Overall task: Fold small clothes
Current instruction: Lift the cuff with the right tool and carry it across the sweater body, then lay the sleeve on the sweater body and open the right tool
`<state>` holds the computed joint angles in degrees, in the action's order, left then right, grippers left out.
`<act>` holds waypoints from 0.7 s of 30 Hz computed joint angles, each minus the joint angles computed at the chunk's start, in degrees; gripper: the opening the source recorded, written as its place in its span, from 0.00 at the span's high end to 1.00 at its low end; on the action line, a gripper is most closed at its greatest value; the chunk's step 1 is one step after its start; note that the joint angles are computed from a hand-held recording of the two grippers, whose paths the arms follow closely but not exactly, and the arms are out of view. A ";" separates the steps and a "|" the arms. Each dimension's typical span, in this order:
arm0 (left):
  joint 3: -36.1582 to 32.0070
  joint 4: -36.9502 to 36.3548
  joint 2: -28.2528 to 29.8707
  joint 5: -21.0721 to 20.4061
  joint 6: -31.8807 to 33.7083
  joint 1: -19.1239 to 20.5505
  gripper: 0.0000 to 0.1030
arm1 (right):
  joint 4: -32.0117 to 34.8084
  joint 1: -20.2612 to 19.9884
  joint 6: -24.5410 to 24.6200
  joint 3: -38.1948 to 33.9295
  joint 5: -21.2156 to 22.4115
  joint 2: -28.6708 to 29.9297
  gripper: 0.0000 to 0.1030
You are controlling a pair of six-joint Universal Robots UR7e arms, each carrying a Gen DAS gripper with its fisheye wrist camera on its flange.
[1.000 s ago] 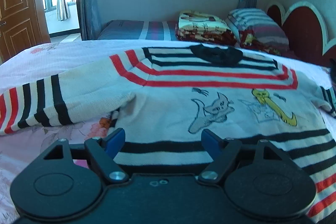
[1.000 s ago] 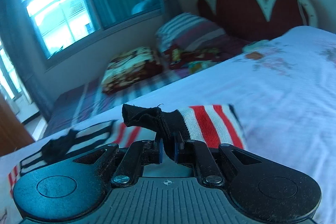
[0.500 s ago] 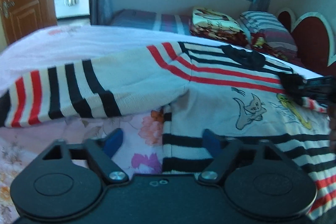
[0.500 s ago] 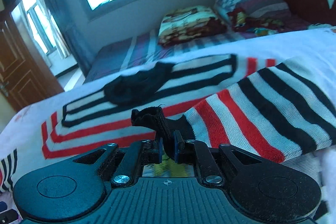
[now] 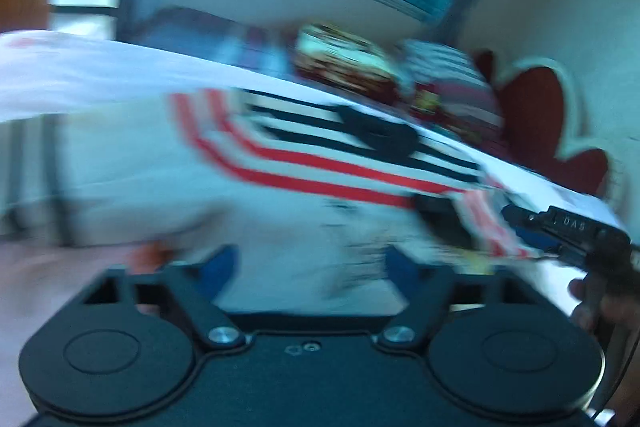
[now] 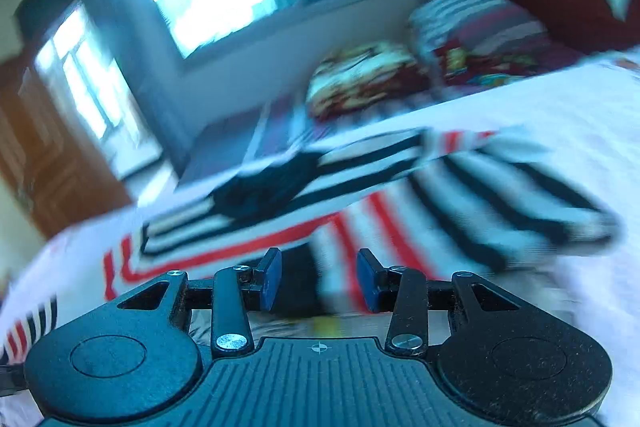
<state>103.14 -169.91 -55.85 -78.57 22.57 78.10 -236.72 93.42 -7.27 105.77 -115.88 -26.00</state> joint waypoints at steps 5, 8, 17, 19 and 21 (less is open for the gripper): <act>-6.01 6.52 7.39 -7.19 -5.59 -1.90 0.49 | -10.29 -3.45 7.42 9.12 0.45 -4.46 0.60; -9.24 7.21 12.16 -5.99 -7.45 -3.16 0.53 | -14.19 -5.94 11.40 14.09 1.01 -7.37 0.60; -12.55 6.86 17.44 1.18 -5.70 -5.90 0.96 | -19.33 -19.63 33.02 26.29 22.91 -14.82 0.60; -12.12 5.31 16.86 0.22 -3.71 -5.89 0.96 | -19.36 -21.31 35.76 26.71 26.57 -15.18 0.60; -11.44 3.67 15.85 -0.57 -1.84 -5.99 0.96 | -17.91 -21.86 36.73 26.84 27.70 -16.12 0.60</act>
<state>91.70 -166.23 -40.00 -79.14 20.73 72.11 -254.62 71.56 29.45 132.61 -88.18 -42.12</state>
